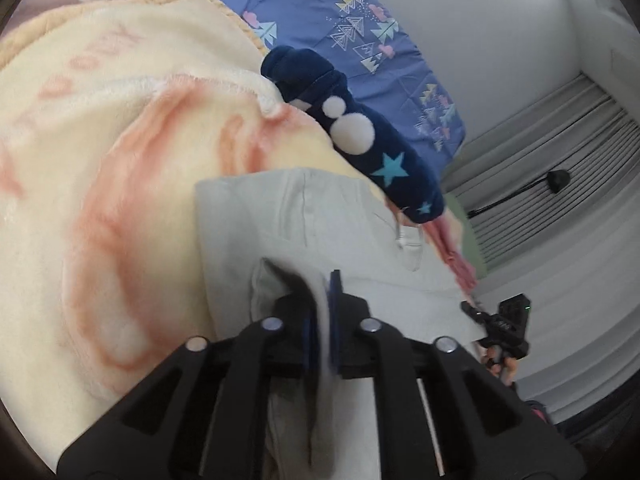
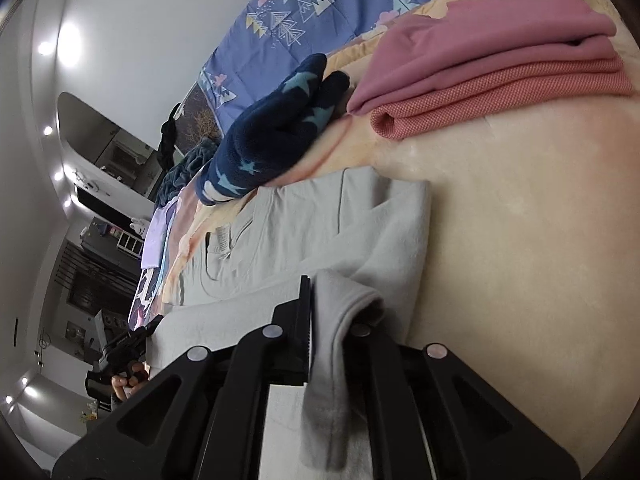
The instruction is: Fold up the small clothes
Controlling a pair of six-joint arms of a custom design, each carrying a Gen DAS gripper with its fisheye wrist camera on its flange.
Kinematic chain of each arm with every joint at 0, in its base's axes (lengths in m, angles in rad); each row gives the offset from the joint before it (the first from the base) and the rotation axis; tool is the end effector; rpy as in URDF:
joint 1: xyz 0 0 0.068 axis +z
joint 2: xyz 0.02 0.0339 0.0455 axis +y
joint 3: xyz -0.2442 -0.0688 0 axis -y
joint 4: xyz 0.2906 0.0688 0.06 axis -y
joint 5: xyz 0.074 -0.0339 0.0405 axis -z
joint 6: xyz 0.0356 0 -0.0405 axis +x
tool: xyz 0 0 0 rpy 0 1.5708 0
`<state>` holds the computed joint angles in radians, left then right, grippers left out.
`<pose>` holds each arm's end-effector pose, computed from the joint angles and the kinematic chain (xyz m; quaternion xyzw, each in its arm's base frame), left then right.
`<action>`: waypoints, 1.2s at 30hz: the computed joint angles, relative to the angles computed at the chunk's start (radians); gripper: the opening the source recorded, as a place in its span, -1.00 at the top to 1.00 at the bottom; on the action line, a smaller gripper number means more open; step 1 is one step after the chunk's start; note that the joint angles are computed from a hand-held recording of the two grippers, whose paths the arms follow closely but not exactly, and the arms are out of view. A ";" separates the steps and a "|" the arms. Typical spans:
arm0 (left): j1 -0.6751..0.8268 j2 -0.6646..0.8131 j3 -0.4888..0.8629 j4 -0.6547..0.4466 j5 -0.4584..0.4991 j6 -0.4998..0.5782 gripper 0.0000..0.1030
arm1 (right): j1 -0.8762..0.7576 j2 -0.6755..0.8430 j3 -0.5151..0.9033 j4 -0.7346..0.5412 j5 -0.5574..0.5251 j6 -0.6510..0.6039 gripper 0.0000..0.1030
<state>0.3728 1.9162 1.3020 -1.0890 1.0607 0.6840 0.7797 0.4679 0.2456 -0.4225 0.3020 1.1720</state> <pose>0.3491 0.1032 0.1343 0.1003 0.8555 -0.4647 0.2052 0.1390 0.1226 0.1532 0.2383 0.8545 0.2903 0.3589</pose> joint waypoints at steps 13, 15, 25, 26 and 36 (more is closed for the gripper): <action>0.057 -0.265 -0.182 -0.045 -0.200 0.195 0.89 | 0.347 -0.029 0.107 -0.212 0.355 0.123 0.90; 0.046 -0.262 -0.157 -0.037 -0.153 0.146 0.89 | 0.283 -0.118 0.078 -0.172 0.335 0.085 0.91; -0.101 -0.148 -0.020 0.563 -0.253 -0.709 -0.19 | -0.258 0.095 0.101 0.022 -0.018 0.048 0.14; -0.099 -0.123 -0.004 0.546 -0.249 -0.686 -0.20 | -0.262 0.071 0.081 0.025 -0.037 0.028 0.14; -0.195 -0.045 0.047 0.423 -0.352 -0.397 -0.10 | -0.362 0.310 0.161 0.104 -0.146 -0.175 0.14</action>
